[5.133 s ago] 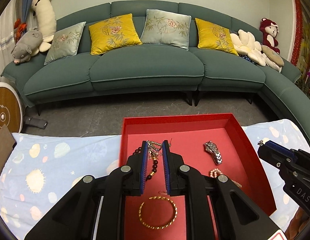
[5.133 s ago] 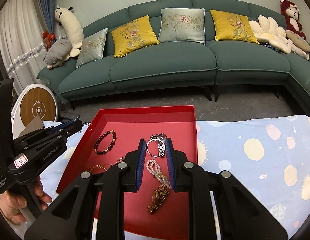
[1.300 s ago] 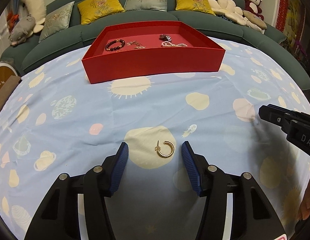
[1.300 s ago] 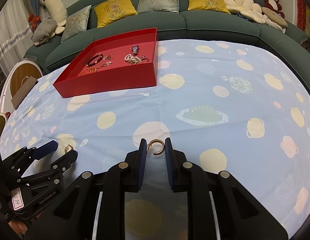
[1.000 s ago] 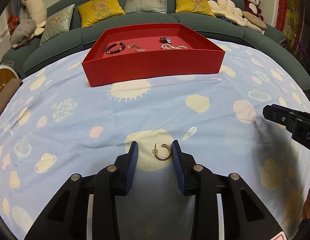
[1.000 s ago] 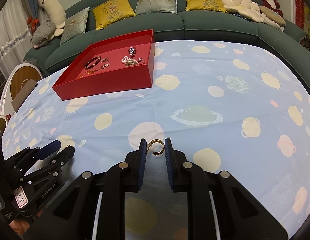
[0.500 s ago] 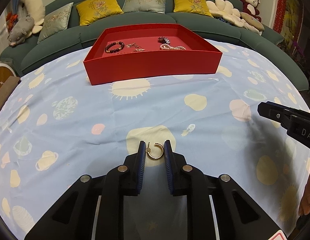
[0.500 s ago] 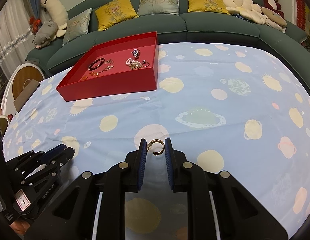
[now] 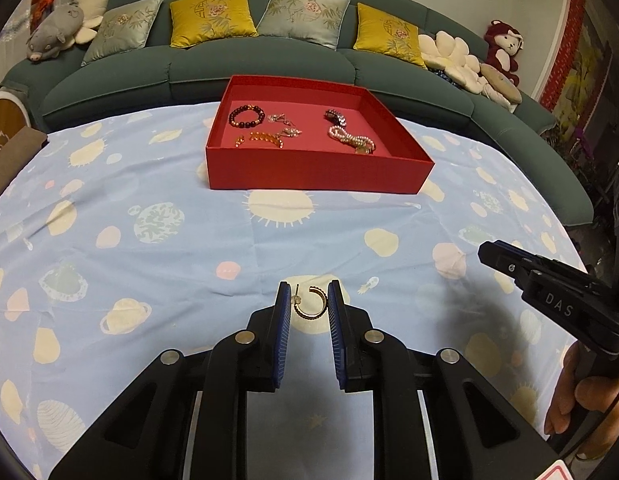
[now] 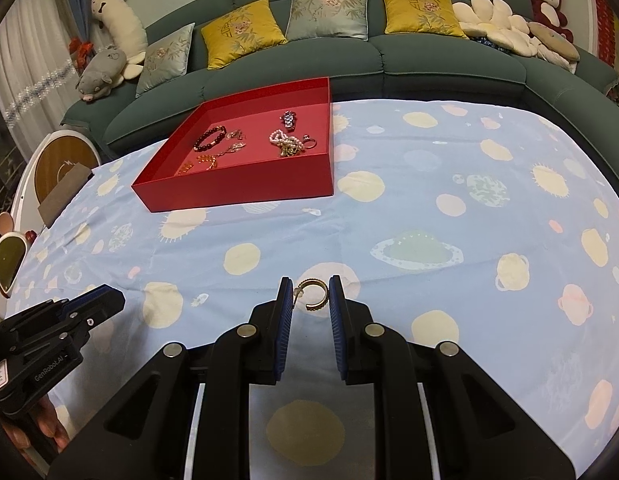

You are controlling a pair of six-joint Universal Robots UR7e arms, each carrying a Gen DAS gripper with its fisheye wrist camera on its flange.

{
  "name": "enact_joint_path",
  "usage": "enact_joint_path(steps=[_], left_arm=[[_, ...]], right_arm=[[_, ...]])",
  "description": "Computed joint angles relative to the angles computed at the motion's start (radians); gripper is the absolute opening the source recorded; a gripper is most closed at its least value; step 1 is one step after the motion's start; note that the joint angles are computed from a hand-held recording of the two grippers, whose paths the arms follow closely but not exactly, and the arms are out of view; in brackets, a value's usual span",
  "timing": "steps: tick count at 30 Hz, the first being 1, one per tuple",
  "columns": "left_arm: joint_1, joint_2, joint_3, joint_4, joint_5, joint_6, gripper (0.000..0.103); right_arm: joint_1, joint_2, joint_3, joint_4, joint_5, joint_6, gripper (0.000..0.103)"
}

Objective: Organize jewelry
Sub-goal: 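Carry both gold hoop earrings into the red box and open both grippers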

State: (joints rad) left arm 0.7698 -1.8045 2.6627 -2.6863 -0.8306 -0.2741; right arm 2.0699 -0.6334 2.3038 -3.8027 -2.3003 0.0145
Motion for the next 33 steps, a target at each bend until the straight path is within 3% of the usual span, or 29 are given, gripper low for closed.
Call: enact_joint_path(steps=[7,15,21,26,33], left_arm=[[-0.034,-0.074,-0.036,0.054,0.02,0.0,0.016],[-0.063,-0.083,-0.124,0.016,0.094,0.074,0.016],[-0.058,0.026,-0.221,-0.113,0.129,0.224,0.016],[0.005,0.182,-0.322,-0.276,0.12,0.356,0.016],[0.107,0.357,-0.438,-0.392,0.08,0.449,0.017]], right_arm=[[0.036,-0.022,-0.023,0.0,0.009,-0.007,0.018],[0.089,-0.08,-0.074,-0.027,0.013,-0.045,0.018],[0.111,-0.115,-0.159,-0.021,0.03,-0.119,0.018],[0.093,-0.113,-0.258,0.004,0.069,-0.18,0.018],[0.045,-0.059,-0.388,0.079,0.11,-0.224,0.018]])
